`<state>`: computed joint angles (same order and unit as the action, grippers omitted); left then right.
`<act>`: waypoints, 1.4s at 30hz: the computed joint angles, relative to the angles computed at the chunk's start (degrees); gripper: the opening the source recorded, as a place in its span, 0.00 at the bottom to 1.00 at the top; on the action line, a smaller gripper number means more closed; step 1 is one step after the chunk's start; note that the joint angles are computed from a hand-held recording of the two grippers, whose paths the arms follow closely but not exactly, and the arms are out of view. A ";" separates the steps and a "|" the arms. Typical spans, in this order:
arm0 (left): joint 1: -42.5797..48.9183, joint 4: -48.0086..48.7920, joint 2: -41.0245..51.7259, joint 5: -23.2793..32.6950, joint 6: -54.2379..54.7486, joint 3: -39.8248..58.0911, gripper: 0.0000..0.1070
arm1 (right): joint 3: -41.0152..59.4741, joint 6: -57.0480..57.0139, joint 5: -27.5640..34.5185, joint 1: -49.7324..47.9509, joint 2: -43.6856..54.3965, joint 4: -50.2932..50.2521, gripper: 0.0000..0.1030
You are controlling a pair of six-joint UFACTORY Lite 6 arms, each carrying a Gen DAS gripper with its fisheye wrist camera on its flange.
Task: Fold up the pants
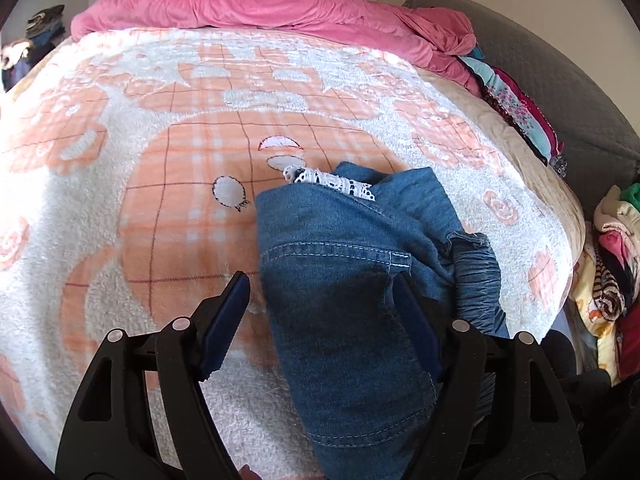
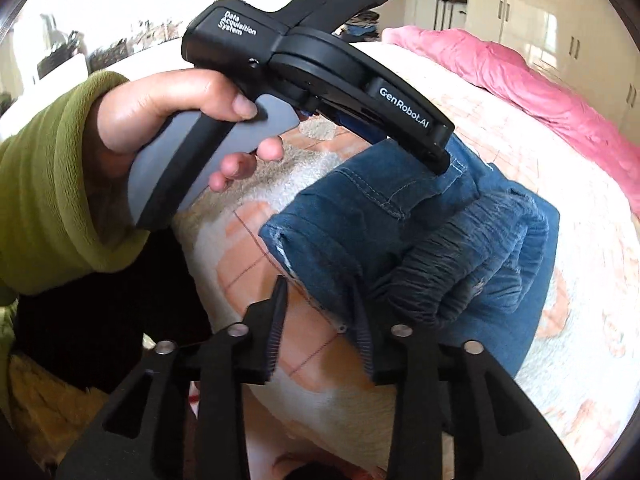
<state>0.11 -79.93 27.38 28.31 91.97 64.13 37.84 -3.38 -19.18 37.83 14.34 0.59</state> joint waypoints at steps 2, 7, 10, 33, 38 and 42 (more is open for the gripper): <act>-0.05 -0.62 -0.22 -0.22 0.87 -0.27 0.63 | -0.59 1.46 -0.85 0.23 -0.58 0.19 0.37; -0.07 -1.37 -0.78 -0.98 1.97 -0.76 0.65 | -2.04 6.54 -0.98 -0.30 -3.58 -2.70 0.38; 0.25 -1.03 -0.77 -0.52 1.43 -0.58 0.66 | -2.23 9.14 -0.64 -0.76 -5.01 -5.15 0.42; 8.37 -2.18 -8.99 6.39 4.50 -7.11 0.76 | -2.94 0.71 4.21 4.09 -14.41 5.88 0.69; 9.96 -3.78 -11.80 7.45 6.37 -9.04 0.83 | -5.52 -4.29 3.15 3.20 -19.05 12.35 0.78; 10.82 -4.20 -11.76 7.32 6.23 -8.79 0.85 | -8.29 -14.96 3.20 2.75 -24.81 24.92 0.79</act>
